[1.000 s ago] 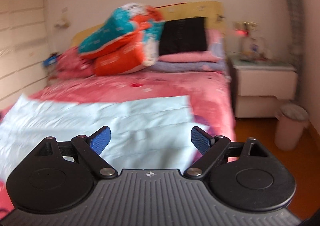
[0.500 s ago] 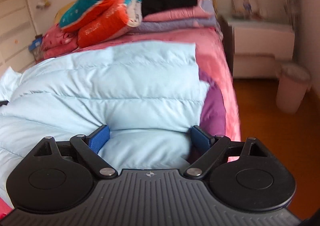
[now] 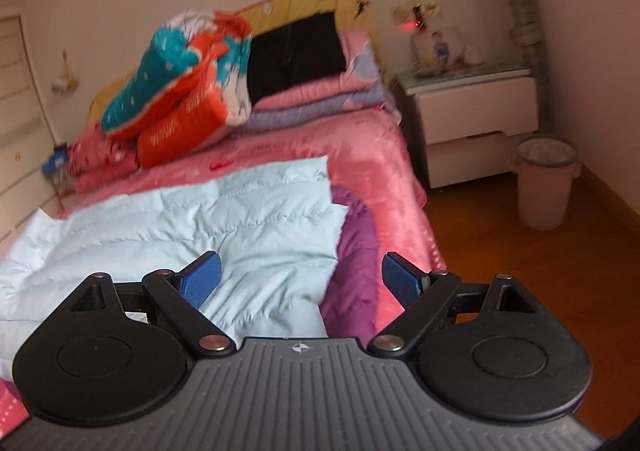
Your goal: Fold large clothes
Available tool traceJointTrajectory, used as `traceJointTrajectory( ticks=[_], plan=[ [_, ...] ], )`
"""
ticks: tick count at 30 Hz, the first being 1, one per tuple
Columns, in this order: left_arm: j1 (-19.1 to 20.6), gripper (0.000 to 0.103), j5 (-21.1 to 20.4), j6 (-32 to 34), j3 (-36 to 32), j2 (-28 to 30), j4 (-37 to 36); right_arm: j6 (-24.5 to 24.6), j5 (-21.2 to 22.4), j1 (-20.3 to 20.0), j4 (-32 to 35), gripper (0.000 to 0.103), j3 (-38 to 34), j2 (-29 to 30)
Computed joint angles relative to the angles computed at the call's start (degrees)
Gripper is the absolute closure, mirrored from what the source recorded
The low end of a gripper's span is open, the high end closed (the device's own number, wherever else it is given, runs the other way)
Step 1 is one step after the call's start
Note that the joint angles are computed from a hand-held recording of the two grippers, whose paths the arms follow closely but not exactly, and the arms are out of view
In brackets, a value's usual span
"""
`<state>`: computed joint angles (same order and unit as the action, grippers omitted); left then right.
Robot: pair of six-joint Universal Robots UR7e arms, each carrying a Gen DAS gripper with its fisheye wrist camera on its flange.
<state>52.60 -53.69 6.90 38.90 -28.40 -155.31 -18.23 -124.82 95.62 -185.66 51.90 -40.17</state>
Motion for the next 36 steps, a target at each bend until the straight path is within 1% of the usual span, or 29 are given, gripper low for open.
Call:
traceJointTrajectory(
  ticks=[2,6,7,9,11,13,17,19,21,23,25,29,31,36],
  plan=[
    [-0.6,0.001,1.7,1.6,10.9,-5.8,-4.9,0.6,-0.8,1.0,-4.2,0.000,6.6,-2.8],
    [-2.3,0.001,5.1,3.4,27.7,-15.0,-10.4,-0.5,-1.4,2.9,-10.5,0.000,17.0,-6.8],
    [-3.0,0.001,6.5,2.6,32.1,-17.5,-11.3,-0.8,-1.4,3.4,-12.2,0.000,19.5,-7.6],
    [-4.4,0.001,7.7,0.5,41.2,-22.9,-12.6,-1.6,-1.6,4.6,-16.2,0.000,25.3,-9.4],
    [-6.1,0.001,9.6,-3.4,49.2,-27.9,-13.3,-2.4,-2.3,6.0,-19.2,0.000,30.4,-10.8],
    [-7.6,0.001,10.3,-8.4,55.8,-32.6,-12.6,-2.5,-3.9,7.5,-21.4,0.000,35.0,-12.1],
    [-11.5,0.001,12.3,-21.1,66.5,-42.0,-7.6,2.1,-6.9,11.0,-22.6,0.000,44.8,-16.6],
    [-13.6,0.001,13.8,-25.0,69.8,-45.5,-5.1,4.4,-9.5,13.2,-22.7,0.000,49.0,-18.7],
    [-15.8,0.001,15.5,-26.5,72.5,-48.3,-3.7,5.8,-11.6,15.4,-23.1,0.000,52.7,-20.8],
    [-17.8,0.001,17.1,-27.9,73.8,-50.5,-1.0,5.1,-13.7,17.6,-24.3,0.000,55.4,-22.3],
    [-20.0,0.001,19.2,-29.3,74.8,-52.4,2.2,4.2,-14.7,19.6,-25.2,0.000,57.8,-23.7],
    [-23.9,0.001,22.0,-29.7,75.5,-55.0,7.4,4.9,-17.5,23.6,-25.7,0.000,60.2,-25.9],
    [-25.9,0.001,23.3,-30.8,75.8,-56.5,10.8,4.3,-18.7,25.3,-25.6,0.000,60.3,-26.4],
    [-29.3,0.001,23.7,-30.8,74.7,-58.0,15.4,3.1,-22.7,29.2,-24.4,0.000,58.6,-26.3]
  ],
)
